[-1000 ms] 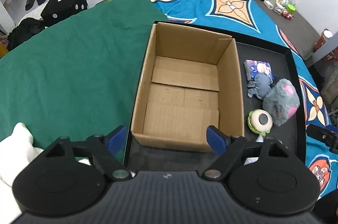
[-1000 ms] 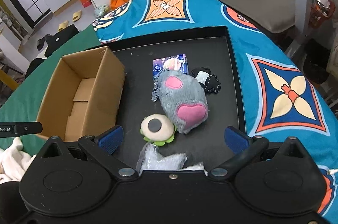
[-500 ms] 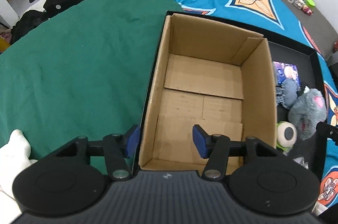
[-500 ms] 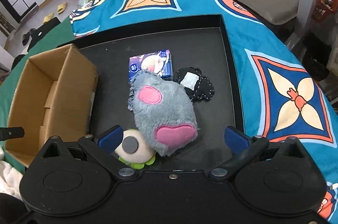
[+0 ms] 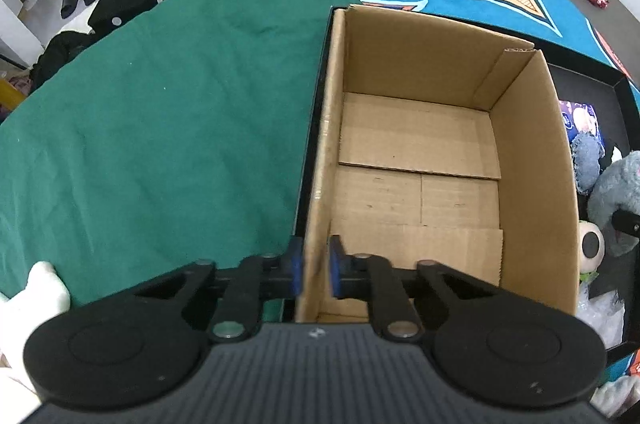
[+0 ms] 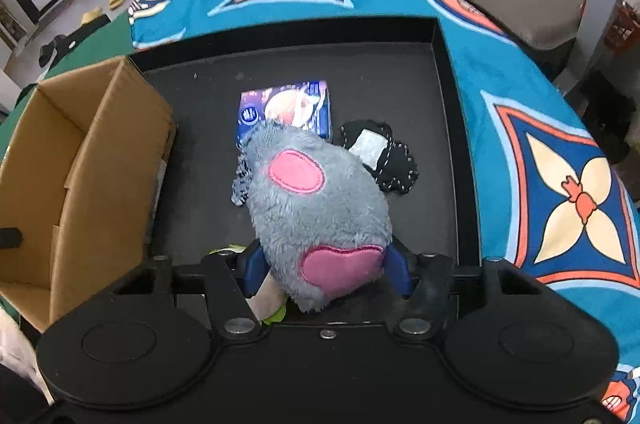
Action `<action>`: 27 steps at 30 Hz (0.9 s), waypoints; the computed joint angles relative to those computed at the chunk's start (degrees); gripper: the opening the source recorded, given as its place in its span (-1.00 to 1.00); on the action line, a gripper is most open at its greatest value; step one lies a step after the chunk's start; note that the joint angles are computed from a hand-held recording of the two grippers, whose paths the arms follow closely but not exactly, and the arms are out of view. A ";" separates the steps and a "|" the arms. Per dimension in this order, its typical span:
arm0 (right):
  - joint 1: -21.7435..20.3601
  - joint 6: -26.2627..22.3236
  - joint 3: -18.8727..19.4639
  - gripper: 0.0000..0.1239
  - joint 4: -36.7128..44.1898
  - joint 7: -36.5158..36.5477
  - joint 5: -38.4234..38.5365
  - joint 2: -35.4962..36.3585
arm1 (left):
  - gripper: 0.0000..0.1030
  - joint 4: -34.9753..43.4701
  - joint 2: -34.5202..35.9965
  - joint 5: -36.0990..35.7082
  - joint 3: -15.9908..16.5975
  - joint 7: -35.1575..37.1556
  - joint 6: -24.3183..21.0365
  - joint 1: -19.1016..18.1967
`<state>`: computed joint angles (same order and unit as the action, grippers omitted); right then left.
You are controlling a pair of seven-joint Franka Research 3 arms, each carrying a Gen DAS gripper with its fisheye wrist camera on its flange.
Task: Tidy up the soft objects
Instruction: 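Lift the grey plush with the right tool and drop it into the box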
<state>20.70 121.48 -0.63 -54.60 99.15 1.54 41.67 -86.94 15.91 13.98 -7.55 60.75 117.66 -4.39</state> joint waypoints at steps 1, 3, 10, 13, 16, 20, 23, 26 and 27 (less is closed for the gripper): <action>-0.02 0.77 0.04 -0.10 -0.96 -0.20 0.02 -0.69 | -0.83 -1.08 -0.69 -0.28 -0.06 0.44 1.05 0.25; -0.19 1.85 0.20 -0.10 -2.43 -0.25 0.38 -1.82 | -0.84 -2.52 -1.58 -0.21 -0.14 0.87 2.51 0.32; 0.06 2.96 0.41 -0.10 -3.13 -0.26 0.45 -3.56 | -0.85 -6.44 -4.11 -1.57 -0.56 2.39 5.52 0.47; 0.38 3.54 0.57 -0.10 -3.06 -0.40 0.43 -4.06 | -0.85 -7.83 -5.24 -2.05 -0.58 3.00 6.02 0.58; 0.80 4.15 0.89 -0.10 -2.72 -0.80 0.53 -4.35 | -0.85 -8.56 -6.00 -3.25 -0.55 3.61 5.59 0.89; 1.58 4.76 1.28 -0.10 -1.89 -2.21 0.37 -4.52 | -0.85 -9.29 -6.61 -3.87 -0.40 2.92 5.15 1.05; 2.23 5.32 1.67 -0.10 -0.75 -3.82 0.34 -4.27 | -0.84 -8.82 -6.30 -4.48 -0.39 2.92 4.35 1.19; 2.92 5.53 1.88 -0.10 0.83 -5.37 0.31 -3.70 | -0.84 -7.86 -5.78 -5.58 -0.35 2.66 3.37 1.46; 3.24 5.44 1.89 -0.10 1.74 -5.79 0.21 -3.28 | -0.83 -7.70 -5.71 -5.83 -0.33 2.52 3.24 1.53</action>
